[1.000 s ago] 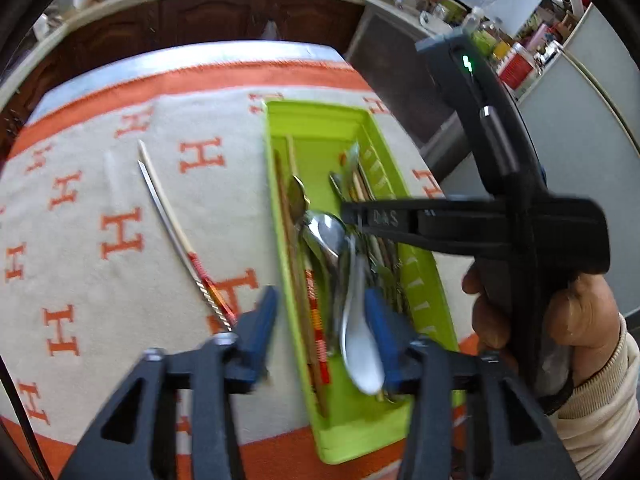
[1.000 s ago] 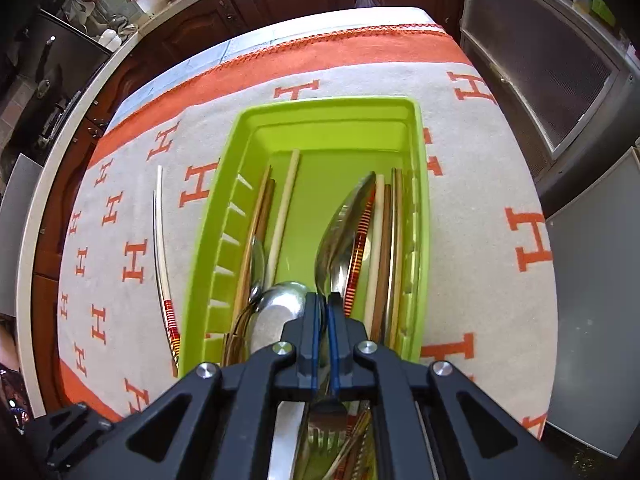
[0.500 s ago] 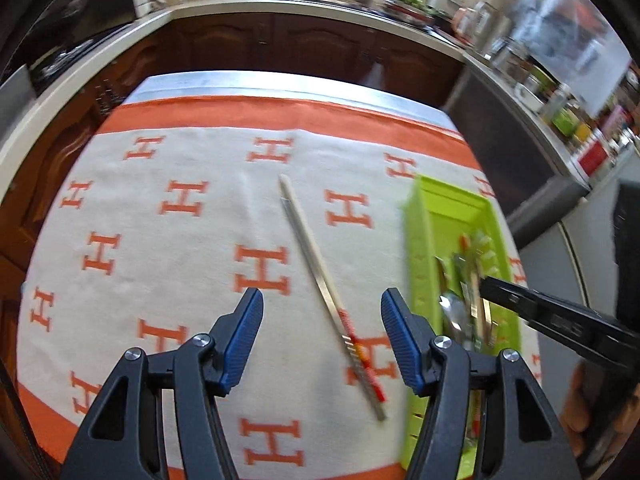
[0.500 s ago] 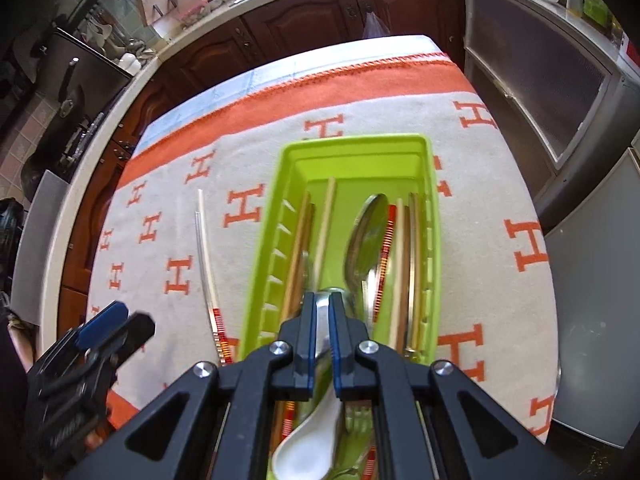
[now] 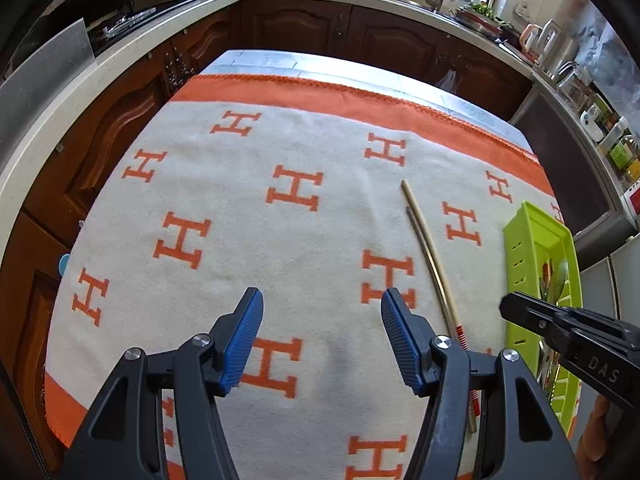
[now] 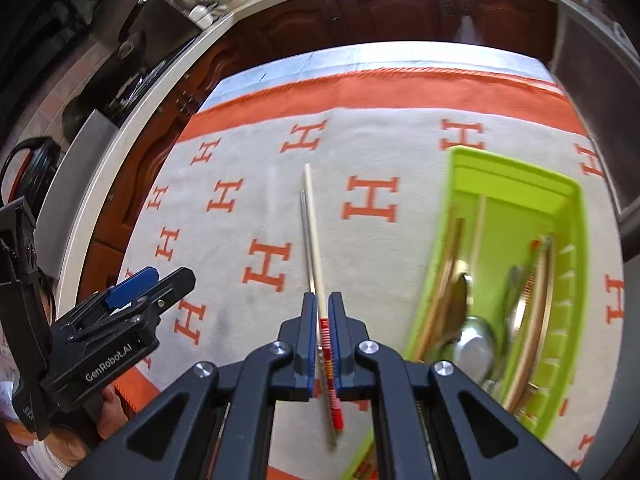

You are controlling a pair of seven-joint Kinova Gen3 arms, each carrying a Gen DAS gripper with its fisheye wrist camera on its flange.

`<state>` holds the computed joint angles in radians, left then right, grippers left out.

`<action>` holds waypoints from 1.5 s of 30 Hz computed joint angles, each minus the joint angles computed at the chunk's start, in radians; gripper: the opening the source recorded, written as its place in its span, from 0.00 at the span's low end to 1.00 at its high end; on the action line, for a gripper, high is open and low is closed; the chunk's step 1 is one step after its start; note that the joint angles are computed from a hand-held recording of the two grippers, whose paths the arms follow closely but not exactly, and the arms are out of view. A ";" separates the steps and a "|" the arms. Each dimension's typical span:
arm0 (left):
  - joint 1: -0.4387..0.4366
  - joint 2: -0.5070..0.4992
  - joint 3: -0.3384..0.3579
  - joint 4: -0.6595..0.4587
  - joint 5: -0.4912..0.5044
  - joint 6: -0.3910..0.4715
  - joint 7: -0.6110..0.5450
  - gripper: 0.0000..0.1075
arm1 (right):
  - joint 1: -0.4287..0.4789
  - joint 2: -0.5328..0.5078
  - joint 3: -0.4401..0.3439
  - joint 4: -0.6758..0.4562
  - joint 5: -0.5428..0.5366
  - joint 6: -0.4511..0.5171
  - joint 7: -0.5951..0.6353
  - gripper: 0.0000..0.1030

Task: Organize utensils
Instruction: 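Grasp the red-striped wooden chopstick on the cloth with the right gripper, then grasp the steel chopstick beside it with the left gripper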

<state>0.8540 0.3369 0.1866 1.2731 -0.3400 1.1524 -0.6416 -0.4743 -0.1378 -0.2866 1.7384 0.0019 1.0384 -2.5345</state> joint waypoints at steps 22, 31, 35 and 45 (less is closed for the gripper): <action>-0.079 -0.013 0.009 0.088 0.091 -0.091 -0.059 0.56 | -0.061 0.194 0.056 -0.095 0.003 0.072 0.137 0.05; -0.083 -0.019 0.016 0.099 0.119 -0.125 -0.079 0.56 | -0.145 0.242 0.049 -0.145 0.144 0.128 0.076 0.05; -0.093 -0.028 0.025 0.111 0.152 -0.160 -0.100 0.56 | -0.142 0.208 0.056 -0.104 0.138 0.085 0.041 0.05; -0.047 0.035 0.035 0.028 0.160 -0.140 -0.126 0.55 | 0.013 -0.077 0.082 0.103 -0.131 -0.132 0.061 0.05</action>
<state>0.8073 0.3721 0.2220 1.3014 -0.1800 1.0119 -0.7673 -0.4611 -0.2146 -0.2047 1.8418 -0.1295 0.9064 -2.4737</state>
